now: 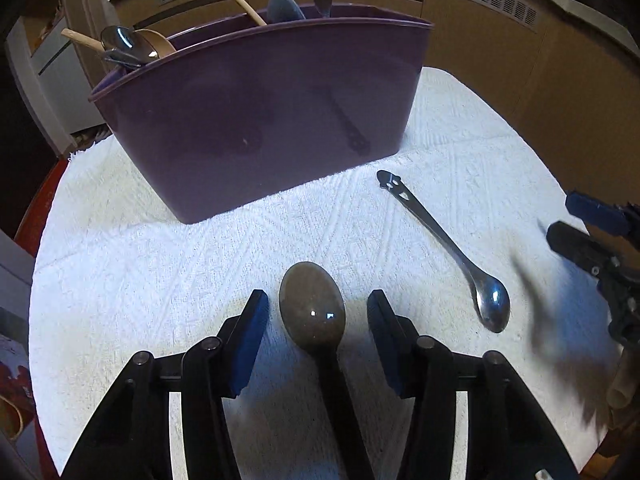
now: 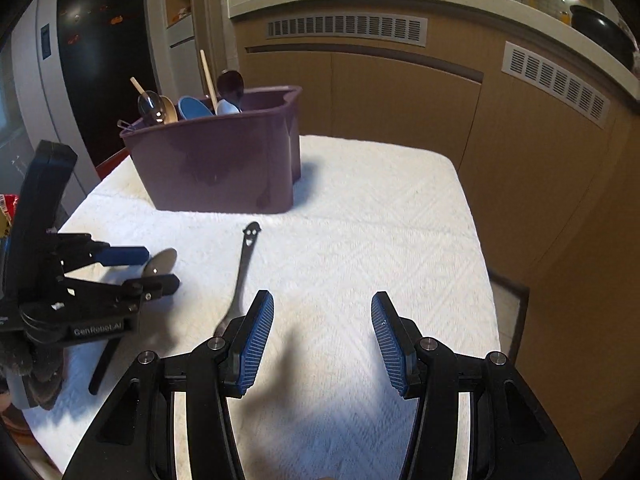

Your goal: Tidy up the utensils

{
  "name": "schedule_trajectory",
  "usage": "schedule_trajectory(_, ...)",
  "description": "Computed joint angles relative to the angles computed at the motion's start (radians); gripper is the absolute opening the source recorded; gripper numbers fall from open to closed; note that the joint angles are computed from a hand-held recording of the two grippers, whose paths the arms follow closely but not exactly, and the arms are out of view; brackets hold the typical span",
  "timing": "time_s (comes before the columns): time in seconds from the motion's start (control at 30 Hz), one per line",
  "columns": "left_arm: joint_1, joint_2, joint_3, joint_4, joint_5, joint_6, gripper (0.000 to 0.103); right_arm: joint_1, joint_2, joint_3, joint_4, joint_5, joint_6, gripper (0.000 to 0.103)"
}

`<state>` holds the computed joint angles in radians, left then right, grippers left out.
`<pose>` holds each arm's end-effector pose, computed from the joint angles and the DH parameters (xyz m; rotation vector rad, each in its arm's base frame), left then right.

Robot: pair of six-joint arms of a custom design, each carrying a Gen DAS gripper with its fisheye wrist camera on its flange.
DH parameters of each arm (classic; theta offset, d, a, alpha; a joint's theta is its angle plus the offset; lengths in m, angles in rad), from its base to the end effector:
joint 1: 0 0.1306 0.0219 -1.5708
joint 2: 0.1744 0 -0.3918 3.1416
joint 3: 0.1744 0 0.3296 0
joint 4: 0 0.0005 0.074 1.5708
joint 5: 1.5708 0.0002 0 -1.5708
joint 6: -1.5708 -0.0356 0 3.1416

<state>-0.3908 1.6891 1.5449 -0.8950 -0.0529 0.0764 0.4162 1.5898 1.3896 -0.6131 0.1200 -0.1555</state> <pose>0.4781 -0.1955 0.3638 0.3902 2.5816 -0.0974 0.4549 0.1958 0.3700 -0.2529 2.3669 0.1299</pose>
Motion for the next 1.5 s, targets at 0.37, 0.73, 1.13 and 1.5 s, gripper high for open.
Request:
schedule_trajectory(0.37,-0.012,-0.087,-0.109,0.094,0.009,-0.025,0.03,0.021,-0.003,-0.02,-0.009,-0.029,0.011,0.052)
schedule_trajectory(0.73,0.066,-0.206,-0.2,0.16,0.05,-0.021,0.03,0.093,0.058,0.027,-0.068,-0.098,0.016,0.053)
schedule_trajectory(1.13,0.117,-0.254,-0.248,0.192,0.104,0.001,0.03,0.107,0.063,0.057,-0.112,-0.027,0.013,0.029)
schedule_trajectory(1.5,0.118,-0.292,-0.267,0.213,0.123,-0.001,0.03,0.127,-0.084,0.049,-0.046,0.102,0.055,0.029)
